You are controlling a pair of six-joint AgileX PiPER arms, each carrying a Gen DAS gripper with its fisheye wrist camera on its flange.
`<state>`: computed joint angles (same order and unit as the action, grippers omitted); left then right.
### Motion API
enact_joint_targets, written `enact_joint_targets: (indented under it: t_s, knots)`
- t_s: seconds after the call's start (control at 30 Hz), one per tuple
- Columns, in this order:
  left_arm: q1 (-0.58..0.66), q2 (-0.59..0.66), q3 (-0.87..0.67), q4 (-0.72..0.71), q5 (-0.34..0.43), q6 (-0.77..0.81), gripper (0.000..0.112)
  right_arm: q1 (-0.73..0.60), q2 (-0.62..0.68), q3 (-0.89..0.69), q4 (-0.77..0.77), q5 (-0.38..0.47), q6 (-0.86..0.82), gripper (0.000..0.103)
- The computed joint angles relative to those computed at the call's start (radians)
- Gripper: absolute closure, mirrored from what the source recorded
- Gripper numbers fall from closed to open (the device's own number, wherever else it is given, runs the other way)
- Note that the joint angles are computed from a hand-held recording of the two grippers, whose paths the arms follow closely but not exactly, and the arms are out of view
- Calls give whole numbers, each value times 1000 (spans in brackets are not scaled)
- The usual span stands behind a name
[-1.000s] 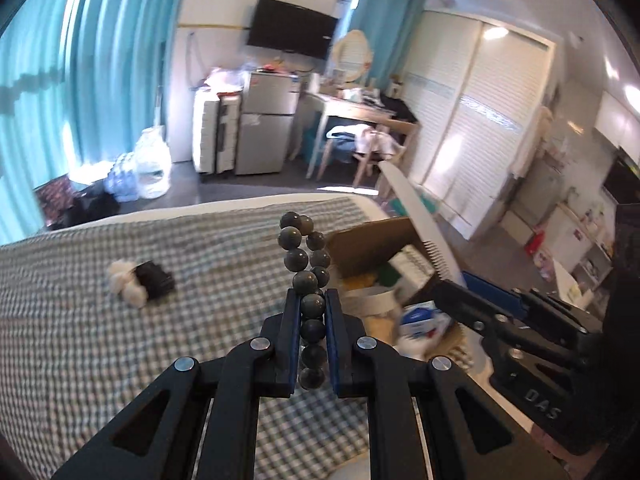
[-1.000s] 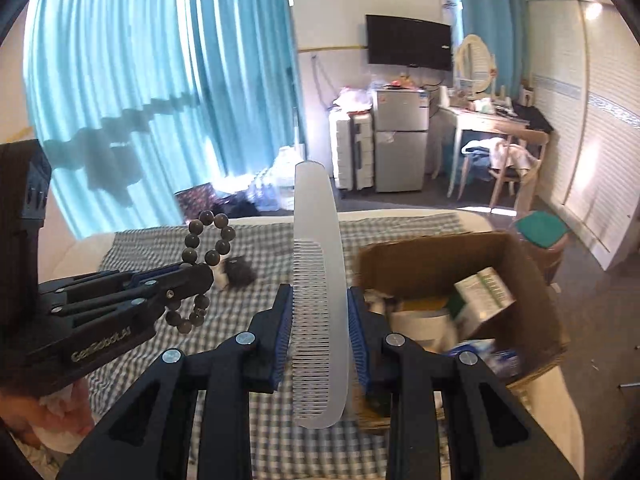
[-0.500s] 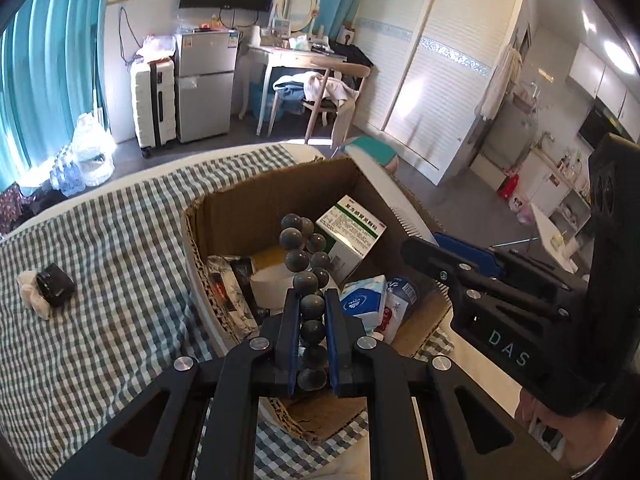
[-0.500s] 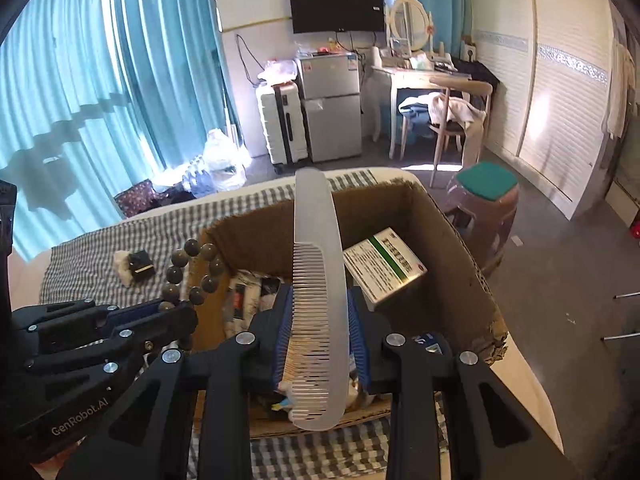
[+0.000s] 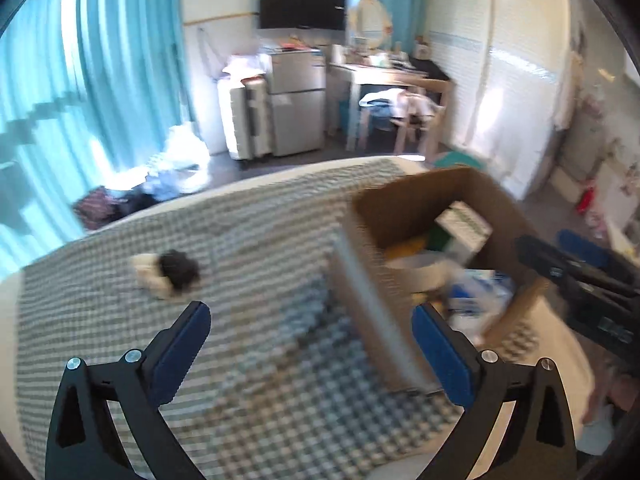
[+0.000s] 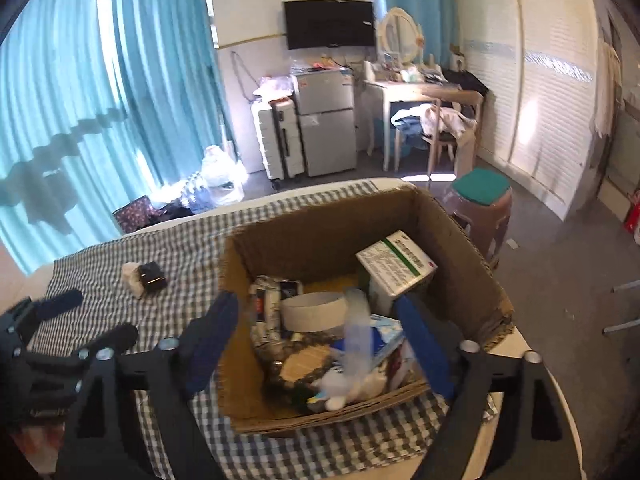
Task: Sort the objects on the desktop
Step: 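Withdraw both grippers from the box back over the bedspread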
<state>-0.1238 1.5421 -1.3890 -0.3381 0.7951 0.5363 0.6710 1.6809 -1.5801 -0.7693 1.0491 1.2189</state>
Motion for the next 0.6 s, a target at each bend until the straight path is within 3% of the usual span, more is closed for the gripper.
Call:
enact_joint_targets:
  t_s: [0.13, 0.43, 0.6]
  knots:
    - [86, -19, 0, 158, -18, -167, 9, 106, 87, -151, -58, 62, -34, 14]
    - [375, 10, 9, 5, -3, -2, 9, 223, 317, -522, -59, 130, -188, 13]
    - [459, 77, 9, -36, -25, 38, 9, 229, 383, -575, -22, 81, -213, 13]
